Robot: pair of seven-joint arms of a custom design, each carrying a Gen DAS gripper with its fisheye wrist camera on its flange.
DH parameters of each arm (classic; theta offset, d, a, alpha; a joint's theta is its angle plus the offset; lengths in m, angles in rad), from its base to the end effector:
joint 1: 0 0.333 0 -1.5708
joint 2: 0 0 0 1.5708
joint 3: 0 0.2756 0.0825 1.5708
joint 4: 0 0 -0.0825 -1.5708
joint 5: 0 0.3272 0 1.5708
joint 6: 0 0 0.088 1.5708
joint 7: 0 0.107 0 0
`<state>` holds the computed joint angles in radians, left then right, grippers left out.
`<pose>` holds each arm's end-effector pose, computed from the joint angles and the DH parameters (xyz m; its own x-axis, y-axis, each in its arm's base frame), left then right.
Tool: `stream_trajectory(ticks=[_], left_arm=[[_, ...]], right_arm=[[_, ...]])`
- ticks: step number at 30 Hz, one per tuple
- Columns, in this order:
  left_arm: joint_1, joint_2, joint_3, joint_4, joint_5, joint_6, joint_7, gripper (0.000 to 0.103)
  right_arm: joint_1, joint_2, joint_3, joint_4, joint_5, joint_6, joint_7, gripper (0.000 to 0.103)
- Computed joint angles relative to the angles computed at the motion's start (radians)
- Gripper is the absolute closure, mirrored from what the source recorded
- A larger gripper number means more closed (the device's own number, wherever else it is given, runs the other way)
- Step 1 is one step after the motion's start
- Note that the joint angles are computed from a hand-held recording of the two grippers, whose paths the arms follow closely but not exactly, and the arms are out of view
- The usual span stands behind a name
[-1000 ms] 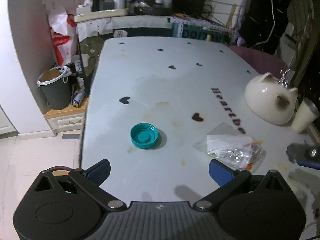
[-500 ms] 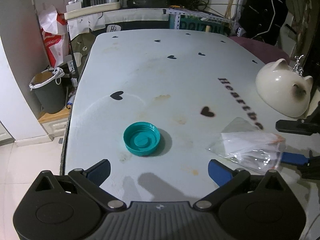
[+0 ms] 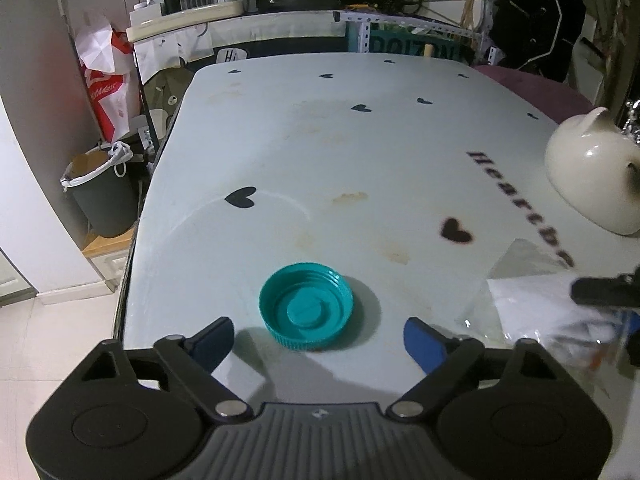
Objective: Collect trash
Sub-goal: 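Grasp the clear plastic bag with the right tool while the left tool grasps the teal cap, then lift and carry the teal cap and clear bag toward the wastebasket with both tools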
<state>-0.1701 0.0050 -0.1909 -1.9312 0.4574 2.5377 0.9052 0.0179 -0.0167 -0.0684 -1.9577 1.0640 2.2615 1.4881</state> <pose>0.5143 -0.1995 0.5288 0.0142 -0.9996 -0.0229 -0.7705 0.0036 -0.6375 0.5354 -0.0041 0.5073 -0.2731 -0.5157 -0.8121 -0.8267 0.5575 -0.0761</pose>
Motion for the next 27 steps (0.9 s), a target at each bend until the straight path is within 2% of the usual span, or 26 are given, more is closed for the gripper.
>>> stream_trajectory(ticks=[2, 5, 10, 17, 27], left_arm=[[0.0, 0.015, 0.002, 0.014, 0.02, 0.005, -0.009, 0.016], [-0.002, 0.033, 0.007, 0.036, 0.043, 0.007, -0.026, 0.026], [-0.011, 0.045, 0.01, 0.062, 0.053, -0.011, -0.027, 0.052], [-0.019, -0.002, 0.0, 0.032, 0.011, -0.059, -0.023, 0.053], [-0.009, -0.189, -0.033, -0.08, -0.11, -0.116, -0.029, 0.053]], right_arm=[[-0.001, -0.003, -0.001, 0.006, -0.022, -0.017, -0.027, 0.083], [0.001, -0.017, -0.001, 0.001, -0.05, -0.017, -0.049, 0.085], [0.019, -0.051, 0.006, -0.004, -0.149, 0.021, -0.095, 0.086], [0.05, -0.118, 0.004, -0.022, -0.272, 0.054, -0.154, 0.087], [0.101, -0.249, 0.011, -0.093, -0.475, 0.108, -0.176, 0.087]])
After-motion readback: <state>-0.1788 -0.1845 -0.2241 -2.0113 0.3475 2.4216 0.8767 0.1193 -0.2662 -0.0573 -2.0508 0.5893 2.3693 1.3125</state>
